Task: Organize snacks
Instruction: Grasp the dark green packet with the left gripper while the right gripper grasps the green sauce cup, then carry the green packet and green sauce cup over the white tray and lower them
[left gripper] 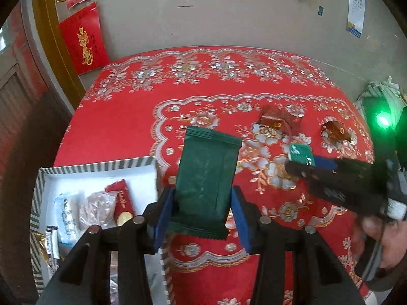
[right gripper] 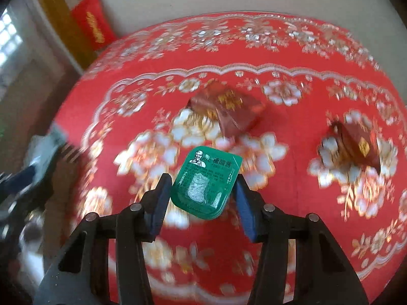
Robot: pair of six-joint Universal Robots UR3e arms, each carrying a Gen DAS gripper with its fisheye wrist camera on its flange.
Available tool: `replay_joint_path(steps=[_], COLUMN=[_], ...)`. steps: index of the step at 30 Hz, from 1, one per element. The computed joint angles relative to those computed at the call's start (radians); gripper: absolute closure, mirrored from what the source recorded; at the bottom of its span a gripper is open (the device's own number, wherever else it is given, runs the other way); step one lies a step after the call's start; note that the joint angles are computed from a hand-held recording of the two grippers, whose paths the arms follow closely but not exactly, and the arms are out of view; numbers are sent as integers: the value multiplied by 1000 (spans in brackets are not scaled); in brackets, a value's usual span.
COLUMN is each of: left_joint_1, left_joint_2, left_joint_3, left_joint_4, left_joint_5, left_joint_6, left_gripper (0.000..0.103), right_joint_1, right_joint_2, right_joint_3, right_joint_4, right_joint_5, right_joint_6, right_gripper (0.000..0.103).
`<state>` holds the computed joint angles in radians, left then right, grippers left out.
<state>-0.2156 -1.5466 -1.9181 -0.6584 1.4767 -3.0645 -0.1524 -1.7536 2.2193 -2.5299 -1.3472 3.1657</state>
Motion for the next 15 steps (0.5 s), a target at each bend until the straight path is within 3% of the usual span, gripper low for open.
replay_joint_path(steps=[10, 15], left_joint_1=[-142, -194], left_joint_2=[-47, -40], left_joint_3=[31, 43], left_joint_4=[-2, -16], left_joint_5=[57, 93], left_joint_6=[-109, -155], left_gripper=[55, 55], right_joint_1=[-226, -277], right_joint_2=[-492, -609], right_joint_3=[130, 102], right_joint_4=[384, 545], right_joint_5=[112, 147], right_joint_6=[-228, -303], right_gripper=[54, 54])
